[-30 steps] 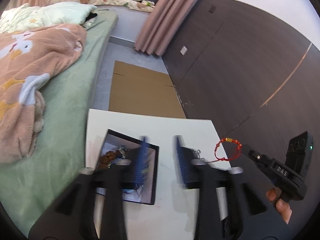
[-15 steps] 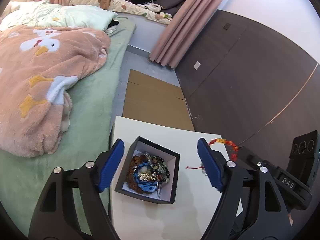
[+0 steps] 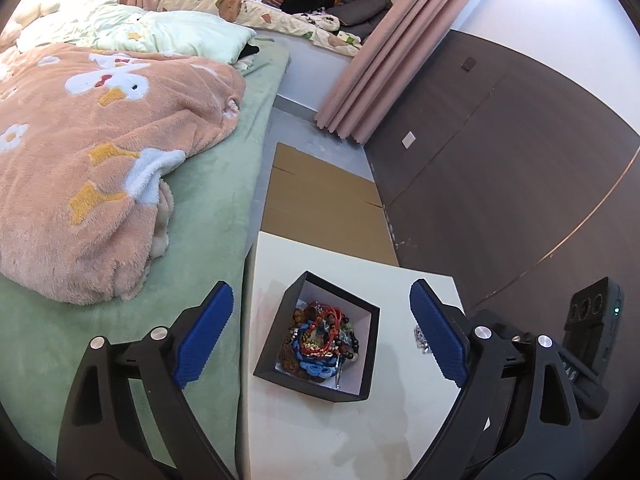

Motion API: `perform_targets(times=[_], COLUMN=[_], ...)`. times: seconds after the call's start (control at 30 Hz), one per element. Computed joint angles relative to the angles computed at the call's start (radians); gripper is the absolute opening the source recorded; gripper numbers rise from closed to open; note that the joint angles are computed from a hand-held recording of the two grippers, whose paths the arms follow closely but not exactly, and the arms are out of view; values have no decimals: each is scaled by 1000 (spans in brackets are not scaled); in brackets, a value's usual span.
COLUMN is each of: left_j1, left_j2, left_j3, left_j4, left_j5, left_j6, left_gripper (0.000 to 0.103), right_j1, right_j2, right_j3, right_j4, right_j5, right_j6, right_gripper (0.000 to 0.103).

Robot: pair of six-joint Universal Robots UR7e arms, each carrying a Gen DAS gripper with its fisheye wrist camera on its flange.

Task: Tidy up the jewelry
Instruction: 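Move both open tools over the silver skull chain and silver ring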

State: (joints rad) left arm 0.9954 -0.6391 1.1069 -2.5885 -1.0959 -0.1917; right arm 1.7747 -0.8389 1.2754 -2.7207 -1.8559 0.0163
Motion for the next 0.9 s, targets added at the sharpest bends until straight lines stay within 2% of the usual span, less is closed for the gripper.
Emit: perform_targets(times=[0.17,0.23,0.27,0.37,0.47,0.57,0.73,0.9], left_j1=[-10,-20,-26,-46,-64,-79,-99,-109], left_j2=[7,18,23,51,89,135,219,298], left_j3=[3,-8,-12,-43,-90,-155,-270,-364], left_j4=[10,28,34,69,109,163,261,340], left_j5=[-1,2,7,14,24,44,57,34], left_j6=[7,18,25,58,78,102,122,109], left_gripper=[89,89,89,94,97,98,98,98], right_j1=[-17,-25,-30,-39,-58,-76,-109,-143], right_j2=[-55,-78,-91,-120,-156,-180,-208,-239], right_j3=[47,66,77,103,135,150,160,174], right_j4=[10,17,15,6,7,26,81,121], right_j5=[-13,-12,-20,-37,-38,-54,-65,-74], right_j6=[27,33,37,35,46,71,116,139], right_gripper=[68,73,79,81,91,95,96,96])
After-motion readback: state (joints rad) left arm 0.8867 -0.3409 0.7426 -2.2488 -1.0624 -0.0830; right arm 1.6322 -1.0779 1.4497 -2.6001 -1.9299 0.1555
